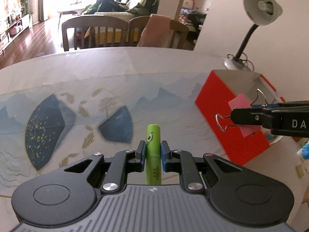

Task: Organize rigid objects
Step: 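Carry the green marker and red binder clip over the red box with both tools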

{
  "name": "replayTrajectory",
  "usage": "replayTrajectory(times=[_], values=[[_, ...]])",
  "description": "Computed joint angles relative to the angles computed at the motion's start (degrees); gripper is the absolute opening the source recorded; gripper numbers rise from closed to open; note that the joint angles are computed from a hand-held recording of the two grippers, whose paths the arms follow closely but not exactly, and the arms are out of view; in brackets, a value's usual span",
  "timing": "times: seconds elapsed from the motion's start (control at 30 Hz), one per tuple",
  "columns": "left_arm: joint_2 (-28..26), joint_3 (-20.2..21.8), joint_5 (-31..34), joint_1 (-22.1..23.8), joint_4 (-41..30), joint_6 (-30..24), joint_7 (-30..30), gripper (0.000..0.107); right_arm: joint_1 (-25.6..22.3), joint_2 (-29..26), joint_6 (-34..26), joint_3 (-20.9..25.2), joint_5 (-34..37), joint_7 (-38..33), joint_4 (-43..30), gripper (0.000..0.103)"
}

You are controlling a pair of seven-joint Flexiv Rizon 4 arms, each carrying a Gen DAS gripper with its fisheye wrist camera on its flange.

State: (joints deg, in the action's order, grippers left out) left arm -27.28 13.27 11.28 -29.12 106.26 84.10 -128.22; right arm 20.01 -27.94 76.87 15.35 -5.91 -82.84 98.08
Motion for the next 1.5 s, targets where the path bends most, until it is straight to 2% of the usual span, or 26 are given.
replayTrajectory(times=[0.27,0.53,0.9,1.2,1.33,1.5], values=[[-0.5,-1.2,1.4,-1.3,-6.0,-3.6,0.7,0.016,-4.4,1.5,1.6,0.7,2.2,-3.1,0.7,0.033],[-4.0,-4.1,1.2,-1.4,-14.5,-8.5,1.3,0.016,-8.6,0.6,2.1,0.2,4.1,-6.0,-0.7,0.033],[-11.5,-6.7,0.9,-2.8,-29.3,-16.8,3.4,0.016,-15.0,-2.1,0.6,1.4,7.5,-12.0,-4.1,0.033],[-18.5,-9.0,-1.7,-2.9,-40.8,-24.7,5.8,0.016,-18.4,-5.0,-2.3,2.8,10.3,-17.9,-7.9,0.033],[-21.6,-9.1,-2.2,-3.2,-46.3,-28.5,6.5,0.016,-18.9,-6.7,-4.3,3.0,11.5,-20.6,-10.3,0.033],[-26.4,-8.2,-1.9,-3.6,-54.3,-34.0,6.1,0.016,-17.3,-9.1,-5.7,1.0,11.1,-21.0,-13.0,0.033]])
